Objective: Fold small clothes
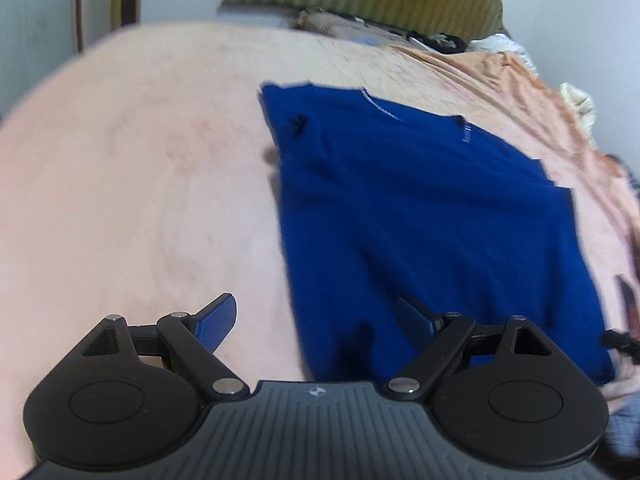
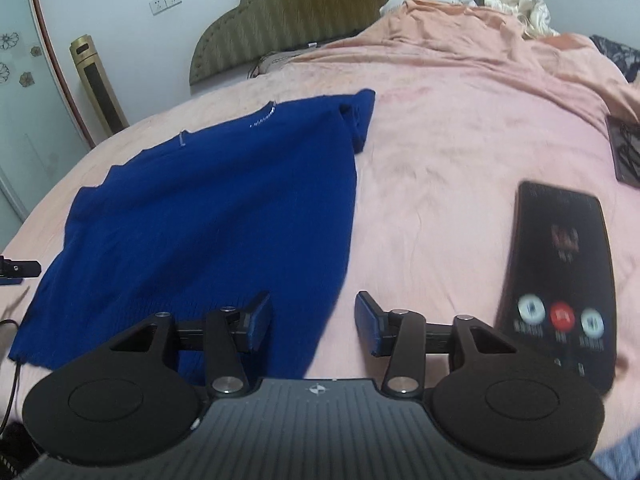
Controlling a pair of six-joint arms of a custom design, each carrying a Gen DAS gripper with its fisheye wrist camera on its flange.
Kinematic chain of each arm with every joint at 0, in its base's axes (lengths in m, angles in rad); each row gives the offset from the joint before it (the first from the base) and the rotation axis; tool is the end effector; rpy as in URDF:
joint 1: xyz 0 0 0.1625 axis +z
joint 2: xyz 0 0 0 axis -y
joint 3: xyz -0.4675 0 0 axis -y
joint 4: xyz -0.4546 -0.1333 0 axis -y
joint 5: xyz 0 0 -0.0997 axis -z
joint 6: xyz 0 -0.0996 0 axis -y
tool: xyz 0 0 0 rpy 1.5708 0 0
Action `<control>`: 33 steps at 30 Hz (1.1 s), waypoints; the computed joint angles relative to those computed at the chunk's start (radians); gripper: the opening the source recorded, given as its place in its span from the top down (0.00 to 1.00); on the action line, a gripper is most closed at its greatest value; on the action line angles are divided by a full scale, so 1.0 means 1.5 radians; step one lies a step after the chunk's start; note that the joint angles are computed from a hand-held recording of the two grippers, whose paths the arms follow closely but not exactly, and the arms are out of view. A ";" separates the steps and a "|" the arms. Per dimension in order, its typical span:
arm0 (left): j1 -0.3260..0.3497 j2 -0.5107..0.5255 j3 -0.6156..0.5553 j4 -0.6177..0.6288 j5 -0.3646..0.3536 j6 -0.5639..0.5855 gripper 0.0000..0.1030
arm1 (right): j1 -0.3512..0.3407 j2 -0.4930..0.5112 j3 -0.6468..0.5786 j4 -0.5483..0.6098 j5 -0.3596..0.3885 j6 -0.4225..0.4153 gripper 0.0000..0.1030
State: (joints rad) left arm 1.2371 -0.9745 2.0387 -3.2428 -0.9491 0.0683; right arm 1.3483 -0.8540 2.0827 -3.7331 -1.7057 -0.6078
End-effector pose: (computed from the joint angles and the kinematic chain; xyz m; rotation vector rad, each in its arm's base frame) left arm -0.0194 -0.6401 0.1423 0.2494 2.4713 -0.8733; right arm -0.0151 -0.6100 0.1081 0.3862 -2.4141 1.0602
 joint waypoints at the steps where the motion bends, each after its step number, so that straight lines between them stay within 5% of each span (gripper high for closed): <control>1: 0.004 -0.006 0.003 0.012 -0.015 -0.010 0.15 | -0.004 -0.007 0.009 0.004 0.006 0.004 0.42; 6: 0.014 -0.014 0.020 0.035 -0.066 -0.031 0.28 | -0.030 -0.035 0.043 0.025 0.069 0.020 0.40; 7: 0.013 -0.015 0.023 0.039 -0.073 -0.024 0.40 | -0.036 -0.037 0.047 0.029 0.086 0.023 0.41; 8: 0.010 -0.015 0.026 0.041 -0.074 -0.017 0.46 | -0.040 -0.037 0.050 0.026 0.096 0.025 0.47; 10: 0.008 -0.015 0.026 0.062 -0.086 -0.012 0.80 | -0.040 -0.035 0.049 0.027 0.102 0.025 0.71; 12: 0.008 -0.015 0.025 0.075 -0.093 -0.022 0.92 | -0.039 -0.029 0.044 0.038 0.102 0.018 0.86; 17: -0.012 -0.049 0.065 0.017 -0.115 -0.010 0.93 | -0.040 -0.038 0.054 0.035 0.127 0.008 0.91; 22: -0.049 -0.145 0.130 -0.046 -0.176 0.024 0.93 | -0.068 -0.135 0.106 0.102 0.286 0.019 0.92; 27: -0.086 -0.224 0.179 -0.042 -0.194 0.032 0.94 | -0.085 -0.259 0.171 0.196 0.408 -0.051 0.92; 30: -0.079 -0.213 0.166 -0.022 -0.201 0.017 0.94 | -0.088 -0.300 0.186 0.233 0.432 -0.060 0.91; 33: -0.057 -0.189 0.126 0.011 -0.218 -0.015 0.94 | -0.094 -0.283 0.157 0.266 0.463 -0.010 0.92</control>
